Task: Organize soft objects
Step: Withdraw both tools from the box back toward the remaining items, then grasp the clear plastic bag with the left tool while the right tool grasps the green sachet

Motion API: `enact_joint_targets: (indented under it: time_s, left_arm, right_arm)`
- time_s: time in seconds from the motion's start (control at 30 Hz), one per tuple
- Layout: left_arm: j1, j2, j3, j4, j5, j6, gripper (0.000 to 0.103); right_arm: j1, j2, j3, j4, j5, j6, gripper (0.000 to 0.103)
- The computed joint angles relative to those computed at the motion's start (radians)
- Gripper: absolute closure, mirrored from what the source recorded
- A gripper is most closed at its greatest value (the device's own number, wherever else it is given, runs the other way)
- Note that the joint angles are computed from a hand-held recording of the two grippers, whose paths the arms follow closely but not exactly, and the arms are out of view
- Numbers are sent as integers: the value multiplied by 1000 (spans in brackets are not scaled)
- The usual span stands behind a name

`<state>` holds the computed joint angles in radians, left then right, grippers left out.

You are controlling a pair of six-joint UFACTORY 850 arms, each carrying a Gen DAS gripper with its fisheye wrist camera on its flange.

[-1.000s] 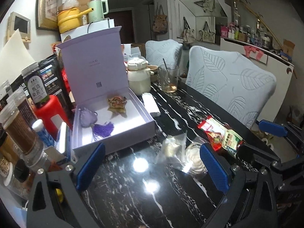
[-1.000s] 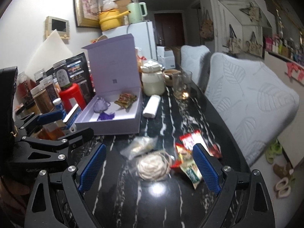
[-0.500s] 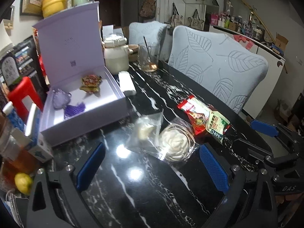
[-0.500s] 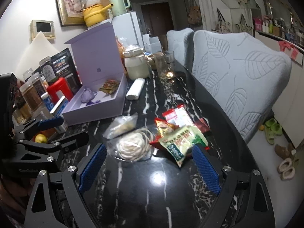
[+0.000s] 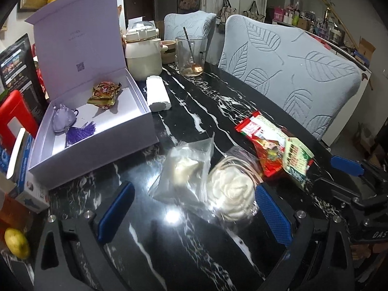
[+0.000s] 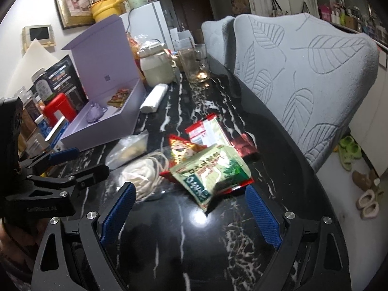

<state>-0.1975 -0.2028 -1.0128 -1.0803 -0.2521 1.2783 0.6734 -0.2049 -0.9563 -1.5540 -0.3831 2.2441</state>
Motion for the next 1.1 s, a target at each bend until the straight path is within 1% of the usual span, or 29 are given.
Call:
enact_joint_targets:
  time_s: [0.1,0.27,0.33,0.4,0.47,0.67,0.77,0.83,0.87,0.93,0.97,1.0,1.03,1.07,1.1]
  left_arm:
    - [2,-36,-34,22,-5,-28,2]
    - [3,-96,-93,75,-1,-84,2]
    - [4,-124,-121,117,-12,-127,2]
    - [4,-157,-156,190,-40,-192,2]
    - [3,-182,-180,231,-57,-231,2]
    - [10,-230,-227,220,-101,-241,2]
    - [11,-248,-242,250,-111,-275,4]
    - [15,-258,-251,259,-129,-292,10]
    - [15,-257,-247,243,-119,-276,11]
    - [13,-254,-238,224,-94,-243,21]
    - [9,-249,-229,213,-72,-220,24]
    - [6,-247,-225,210,-59,-208,32]
    - [4,-243,-218,191,-45,-177,43]
    - [1,-240,-212,183,-30,-157,48]
    - [0,-239,-212,192,-28,-159,49]
  right_arm:
    - [-17,-9,-7,10,5,-19,10]
    - [-49,-30,-26,40,37,-55,10]
    - [-60,-40,-35,60,52,-75,10]
    - [-70,-49,-43,78,67,-96,10]
    - [-80,-56,-49,83,80,-102,10]
    - [-97,-68,-61,111,94,-130,10]
    - [-102,-72,-64,142,100,-161,10]
    - [-104,-73,-64,149,102,-168,10]
    - [-105,-73,-64,151,104,-171,10]
    - [-106,-75,-66,171,107,-194,10]
    - [-106,-76,-66,172,108,-197,10]
    - [-105,-78,-67,171,107,-198,10]
    - [-106,-80,-68,179,110,-206,10]
    - [-108,-83,-70,184,114,-211,10]
    - [-110,-86,-71,183,118,-211,10]
